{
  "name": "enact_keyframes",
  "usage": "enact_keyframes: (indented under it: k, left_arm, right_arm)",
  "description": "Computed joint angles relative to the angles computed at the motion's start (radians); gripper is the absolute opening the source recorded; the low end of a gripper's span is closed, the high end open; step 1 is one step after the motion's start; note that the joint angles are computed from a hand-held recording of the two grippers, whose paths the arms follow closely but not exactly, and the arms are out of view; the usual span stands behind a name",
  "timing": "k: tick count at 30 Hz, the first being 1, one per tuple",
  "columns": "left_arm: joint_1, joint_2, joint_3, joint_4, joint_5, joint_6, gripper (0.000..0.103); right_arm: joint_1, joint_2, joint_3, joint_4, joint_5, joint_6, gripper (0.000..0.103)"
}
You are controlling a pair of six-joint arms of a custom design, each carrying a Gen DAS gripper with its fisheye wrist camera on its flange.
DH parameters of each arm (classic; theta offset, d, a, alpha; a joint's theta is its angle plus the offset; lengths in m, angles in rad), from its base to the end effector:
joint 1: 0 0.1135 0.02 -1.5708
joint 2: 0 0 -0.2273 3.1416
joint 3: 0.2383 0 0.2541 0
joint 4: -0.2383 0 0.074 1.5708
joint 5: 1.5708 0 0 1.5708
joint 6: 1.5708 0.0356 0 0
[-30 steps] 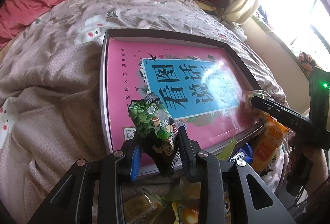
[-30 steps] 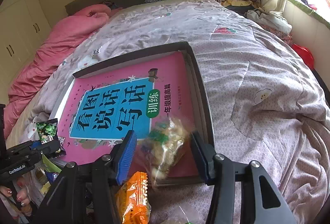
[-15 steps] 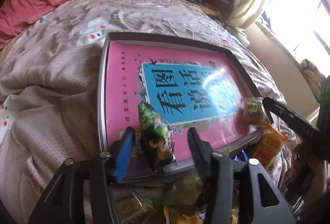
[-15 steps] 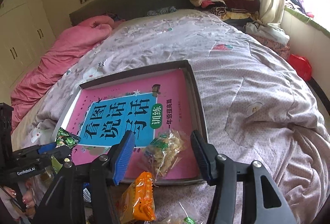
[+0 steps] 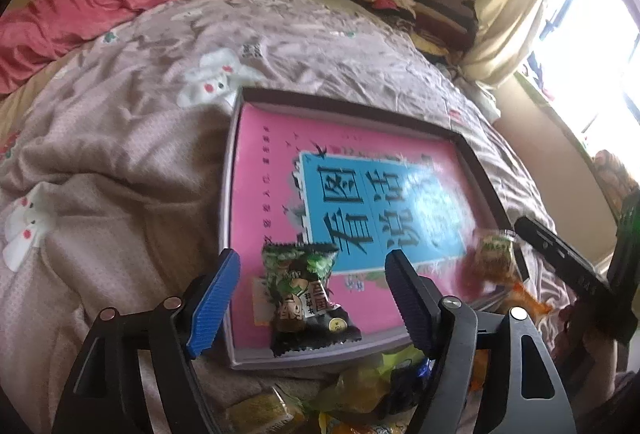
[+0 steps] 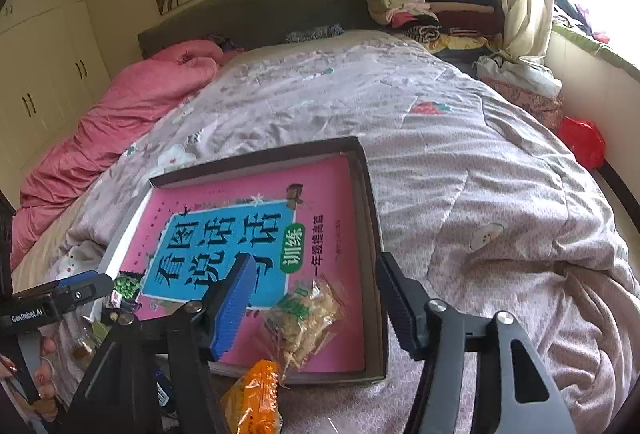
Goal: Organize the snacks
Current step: 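Drop the biscuit bag in the tray with the right tool while the left releases the pea packet, then grasp the orange-capped bread stick bag with the right tool and lift it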
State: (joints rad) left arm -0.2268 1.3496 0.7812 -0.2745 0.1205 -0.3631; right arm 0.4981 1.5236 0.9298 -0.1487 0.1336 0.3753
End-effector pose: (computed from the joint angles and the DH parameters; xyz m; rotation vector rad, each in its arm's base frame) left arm 0.2750 -0.0679 0.1713 -0.1105 2.4455 -0.4123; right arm 0.2904 0.1525 0.1782 -0.0743 2.3217 0.2909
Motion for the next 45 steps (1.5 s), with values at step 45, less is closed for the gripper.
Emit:
enact_keyframes:
  k: [45]
  left_arm:
    - [0.144, -0.463, -0.161, -0.277, 0.060, 0.149, 0.081]
  right_arm:
    - [0.160, -0.356, -0.136, -0.191, 0.047, 0.094, 0.075]
